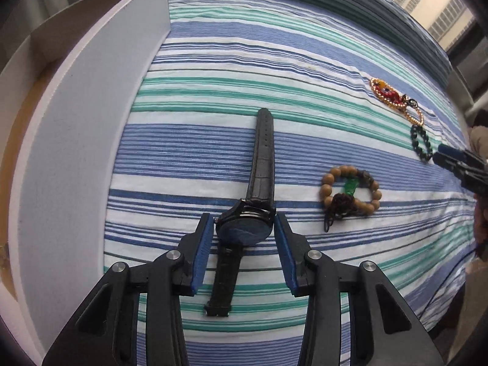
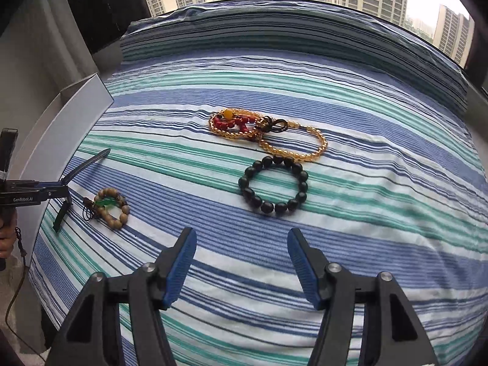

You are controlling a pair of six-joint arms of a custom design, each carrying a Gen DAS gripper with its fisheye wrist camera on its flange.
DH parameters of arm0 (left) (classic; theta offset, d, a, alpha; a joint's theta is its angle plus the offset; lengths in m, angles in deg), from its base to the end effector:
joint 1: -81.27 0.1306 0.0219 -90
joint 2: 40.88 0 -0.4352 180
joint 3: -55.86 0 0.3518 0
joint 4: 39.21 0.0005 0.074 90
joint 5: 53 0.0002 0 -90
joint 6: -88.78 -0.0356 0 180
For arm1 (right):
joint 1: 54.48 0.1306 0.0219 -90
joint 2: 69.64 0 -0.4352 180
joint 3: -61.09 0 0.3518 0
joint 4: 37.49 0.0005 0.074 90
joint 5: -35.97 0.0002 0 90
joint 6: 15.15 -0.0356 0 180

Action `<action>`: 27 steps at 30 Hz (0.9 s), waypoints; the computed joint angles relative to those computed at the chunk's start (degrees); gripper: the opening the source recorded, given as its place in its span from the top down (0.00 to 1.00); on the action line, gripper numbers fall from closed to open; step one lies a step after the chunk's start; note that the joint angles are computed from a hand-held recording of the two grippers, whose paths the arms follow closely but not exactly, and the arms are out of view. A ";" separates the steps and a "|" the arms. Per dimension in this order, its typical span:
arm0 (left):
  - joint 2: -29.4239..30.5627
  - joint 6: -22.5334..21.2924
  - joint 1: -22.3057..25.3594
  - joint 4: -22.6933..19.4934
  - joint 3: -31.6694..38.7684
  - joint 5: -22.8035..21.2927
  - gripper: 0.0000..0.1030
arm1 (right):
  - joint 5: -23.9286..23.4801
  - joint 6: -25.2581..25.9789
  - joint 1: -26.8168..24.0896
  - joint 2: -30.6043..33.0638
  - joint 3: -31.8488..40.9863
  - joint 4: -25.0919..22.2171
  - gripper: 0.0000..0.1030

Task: Organize jewelry
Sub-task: 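Grasp the black watch face with the left tool while the right tool nears the black bead bracelet, then close the right tool on the black bead bracelet while the left tool holds the watch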

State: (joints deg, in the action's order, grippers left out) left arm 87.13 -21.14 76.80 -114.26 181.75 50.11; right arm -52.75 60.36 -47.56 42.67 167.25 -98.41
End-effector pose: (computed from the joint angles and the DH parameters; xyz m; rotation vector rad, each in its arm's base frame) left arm 0.6627 -0.0604 0.3545 0.6439 2.8035 -0.2840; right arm 0.5753 0.0685 0.3945 0.1873 2.7369 0.0732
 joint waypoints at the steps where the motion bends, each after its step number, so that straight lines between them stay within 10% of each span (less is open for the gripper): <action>1: -0.27 0.33 0.30 -0.36 -0.16 0.32 0.60 | -0.97 2.22 -0.53 3.15 3.56 -2.64 0.45; 8: -3.32 -1.65 2.02 1.02 -5.21 1.79 0.60 | -3.14 5.59 -1.06 9.76 10.75 -11.46 0.88; 17: -9.77 -5.79 3.66 3.97 -15.96 3.35 0.59 | -8.99 10.40 9.16 -2.98 -5.13 -16.55 0.88; 22: -10.06 -3.57 4.81 3.44 -16.26 5.30 0.37 | -13.00 -1.57 7.78 -10.30 -11.55 -7.37 0.65; 27: -11.26 -4.89 6.90 3.11 -16.30 7.19 0.28 | -10.55 -12.53 2.02 -14.31 -14.81 -5.33 0.65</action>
